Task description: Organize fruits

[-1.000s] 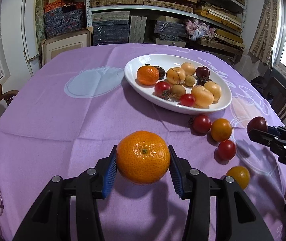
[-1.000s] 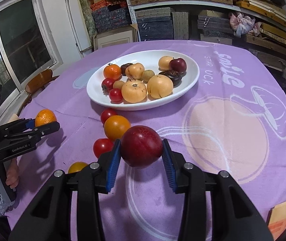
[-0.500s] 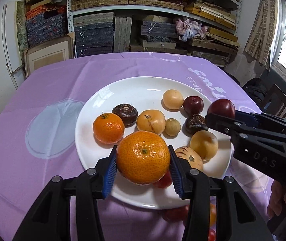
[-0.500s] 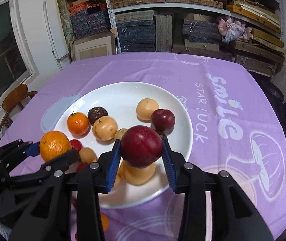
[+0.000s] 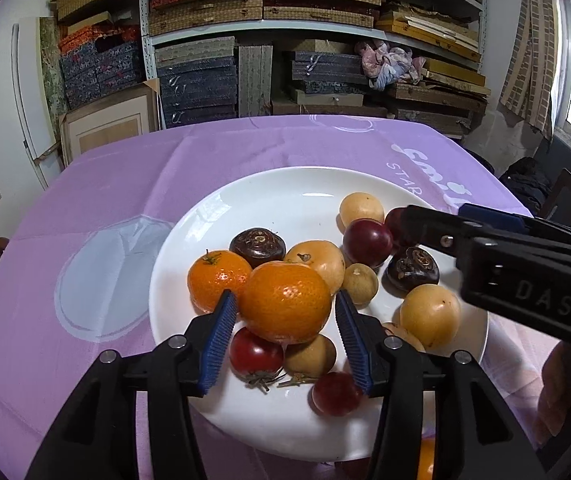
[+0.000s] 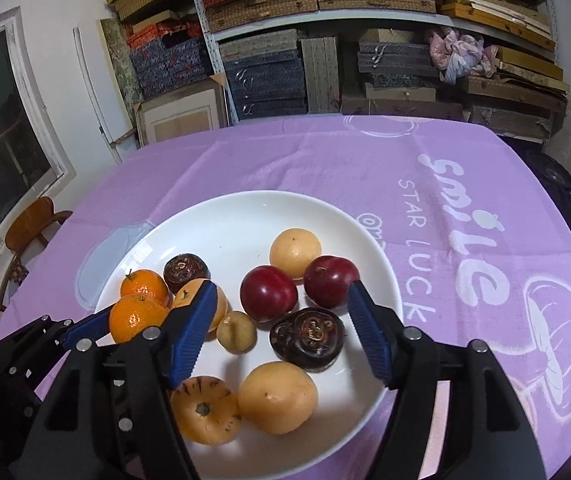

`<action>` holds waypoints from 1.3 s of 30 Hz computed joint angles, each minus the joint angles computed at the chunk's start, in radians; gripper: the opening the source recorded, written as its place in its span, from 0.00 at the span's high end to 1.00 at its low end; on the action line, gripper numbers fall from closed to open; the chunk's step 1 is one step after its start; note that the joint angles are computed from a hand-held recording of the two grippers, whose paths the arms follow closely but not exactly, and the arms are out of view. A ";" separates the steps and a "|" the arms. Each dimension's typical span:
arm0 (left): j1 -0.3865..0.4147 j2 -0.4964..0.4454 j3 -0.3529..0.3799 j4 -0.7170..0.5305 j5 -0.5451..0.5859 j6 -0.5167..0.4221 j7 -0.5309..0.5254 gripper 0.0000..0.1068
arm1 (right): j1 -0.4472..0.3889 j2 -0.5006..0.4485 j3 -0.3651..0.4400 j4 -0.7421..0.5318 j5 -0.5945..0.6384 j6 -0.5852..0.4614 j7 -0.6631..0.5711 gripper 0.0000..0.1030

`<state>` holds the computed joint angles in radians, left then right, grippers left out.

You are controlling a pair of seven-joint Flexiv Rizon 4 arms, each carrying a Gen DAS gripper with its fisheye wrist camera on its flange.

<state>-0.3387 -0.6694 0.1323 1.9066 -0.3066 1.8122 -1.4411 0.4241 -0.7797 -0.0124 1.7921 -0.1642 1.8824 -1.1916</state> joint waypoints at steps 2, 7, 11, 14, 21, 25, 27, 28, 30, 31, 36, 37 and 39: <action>-0.013 0.018 0.013 0.028 -0.003 0.031 -0.010 0.45 | 0.013 0.036 -0.015 0.067 0.027 0.061 -0.015 0.29; -0.074 0.072 0.057 0.132 -0.042 0.136 0.007 0.41 | 0.077 0.113 -0.054 0.244 0.137 0.209 -0.102 0.18; -0.132 0.101 0.076 0.210 -0.115 0.216 0.057 0.35 | 0.107 0.132 -0.037 0.355 0.248 0.324 -0.168 0.14; -0.134 0.125 0.049 0.265 -0.150 0.253 0.089 0.35 | 0.072 0.122 0.016 0.406 0.272 0.387 -0.171 0.13; -0.124 0.159 -0.029 0.380 -0.226 0.336 0.137 0.32 | 0.031 0.097 0.068 0.477 0.290 0.477 -0.168 0.13; -0.073 0.177 -0.092 0.451 -0.195 0.392 0.090 0.30 | 0.012 0.093 0.083 0.500 0.299 0.534 -0.149 0.08; -0.031 0.193 -0.126 0.477 -0.136 0.385 0.068 0.30 | -0.002 0.098 0.086 0.498 0.286 0.524 -0.134 0.08; -0.004 0.201 -0.146 0.487 -0.093 0.372 0.057 0.30 | -0.005 0.097 0.086 0.498 0.283 0.521 -0.129 0.08; 0.032 0.210 -0.172 0.499 -0.014 0.362 0.039 0.30 | -0.005 0.099 0.080 0.495 0.282 0.507 -0.123 0.08; 0.038 0.209 -0.178 0.501 0.013 0.360 0.034 0.30 | -0.006 0.100 0.079 0.493 0.280 0.501 -0.120 0.08; 0.074 0.193 -0.210 0.488 0.129 0.307 0.011 0.30 | -0.019 0.098 0.084 0.495 0.269 0.507 -0.101 0.07; 0.065 0.187 -0.205 0.481 0.130 0.295 0.016 0.30 | -0.023 0.099 0.085 0.495 0.265 0.505 -0.097 0.07; 0.050 0.179 -0.196 0.470 0.131 0.275 0.021 0.30 | -0.025 0.099 0.085 0.496 0.261 0.502 -0.090 0.07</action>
<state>-0.2883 -0.4902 -0.0637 2.3768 -0.1758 2.0874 -1.4199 0.3989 -0.6806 0.0727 2.2879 0.0973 2.3843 -1.2816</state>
